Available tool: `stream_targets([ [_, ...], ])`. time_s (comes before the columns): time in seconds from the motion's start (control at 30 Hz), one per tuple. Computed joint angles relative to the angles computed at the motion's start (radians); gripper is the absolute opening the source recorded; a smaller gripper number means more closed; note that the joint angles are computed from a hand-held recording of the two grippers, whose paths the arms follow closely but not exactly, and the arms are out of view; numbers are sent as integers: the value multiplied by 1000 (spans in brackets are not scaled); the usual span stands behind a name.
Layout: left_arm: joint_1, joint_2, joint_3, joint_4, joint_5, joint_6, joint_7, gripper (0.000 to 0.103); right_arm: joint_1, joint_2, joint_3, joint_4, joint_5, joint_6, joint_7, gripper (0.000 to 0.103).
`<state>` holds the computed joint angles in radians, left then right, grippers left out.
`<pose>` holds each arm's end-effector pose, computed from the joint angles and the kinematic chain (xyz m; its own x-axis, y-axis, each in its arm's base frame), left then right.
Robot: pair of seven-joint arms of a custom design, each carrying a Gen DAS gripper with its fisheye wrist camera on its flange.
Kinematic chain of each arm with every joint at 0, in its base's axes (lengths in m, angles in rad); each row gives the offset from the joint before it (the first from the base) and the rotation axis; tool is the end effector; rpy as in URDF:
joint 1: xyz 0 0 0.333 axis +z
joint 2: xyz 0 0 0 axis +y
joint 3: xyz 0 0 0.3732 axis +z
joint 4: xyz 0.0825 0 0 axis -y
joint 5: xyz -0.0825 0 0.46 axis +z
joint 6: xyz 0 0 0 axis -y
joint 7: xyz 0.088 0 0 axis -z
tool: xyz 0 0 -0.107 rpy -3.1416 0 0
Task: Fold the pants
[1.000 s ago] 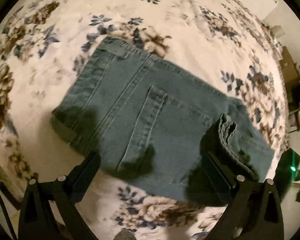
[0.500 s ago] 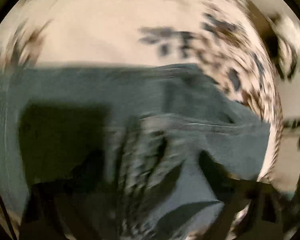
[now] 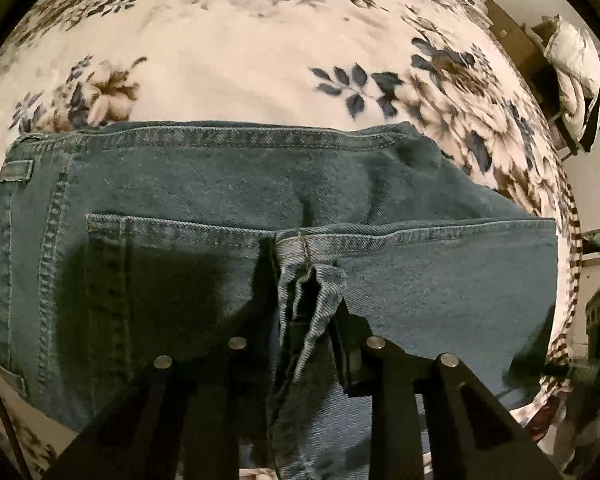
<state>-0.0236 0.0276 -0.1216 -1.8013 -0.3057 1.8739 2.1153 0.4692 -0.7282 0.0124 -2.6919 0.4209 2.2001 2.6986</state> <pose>0.6421 -0.1161 0.5668 -0.5699 -0.7873 0.2353 -0.8216 0.5411 -0.1793 0.3316 0.1894 0.4858 -0.7421 -0.5839 -0.3290 -0.6651 0.7025 0.2533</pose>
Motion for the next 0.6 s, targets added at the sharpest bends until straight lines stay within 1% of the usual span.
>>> stream_targets([
  [0.03, 1, 7, 1, 8, -4, -11, -6, 21, 34, 35, -20, 35, 1, -69, -55, 91],
  [0.1, 1, 24, 0, 30, -14, -39, -25, 23, 79, 69, -32, 72, 42, -173, -129, 91],
  [0.13, 3, 35, 1, 46, -24, -63, -35, 25, 77, 55, -21, 63, 68, -178, -128, 91],
  [0.2, 9, 64, 6, 90, -27, -131, -77, 39, 53, -8, 6, 24, 104, -125, -95, 91],
  [0.27, 25, 78, 13, 114, -52, -191, -95, 47, 15, -80, 31, -7, 90, -76, -27, 91],
  [0.33, 35, 65, 15, 98, -65, -205, -80, 48, -36, -128, 57, -13, 20, -50, 46, 91],
  [0.37, 37, 59, 15, 90, -65, -209, -71, 48, -64, -156, 71, -25, -18, -18, 87, 91],
  [0.4, 38, 52, 14, 80, -66, -212, -62, 48, -77, -158, 72, -35, -35, 19, 117, 91],
  [0.43, 38, 39, 14, 62, -64, -198, -57, 48, -84, -156, 65, -44, -47, 47, 142, 91],
  [0.47, 40, 31, 15, 51, -81, -189, -49, 44, -93, -155, 61, -57, -58, 78, 170, 91],
  [0.5, 45, 21, 17, 38, -124, -174, -30, 22, -112, -138, 64, -68, -83, 126, 193, 85],
  [0.53, 43, 16, 15, 34, -137, -158, -11, 13, -116, -116, 60, -66, -113, 158, 191, 68],
  [0.57, 38, 12, 11, 33, -136, -139, -7, 10, -103, -78, 38, -49, -158, 165, 187, 58],
  [0.6, 34, 12, 8, 36, -138, -124, -10, 8, -115, -5, 35, 1, -190, 117, 142, 53],
])
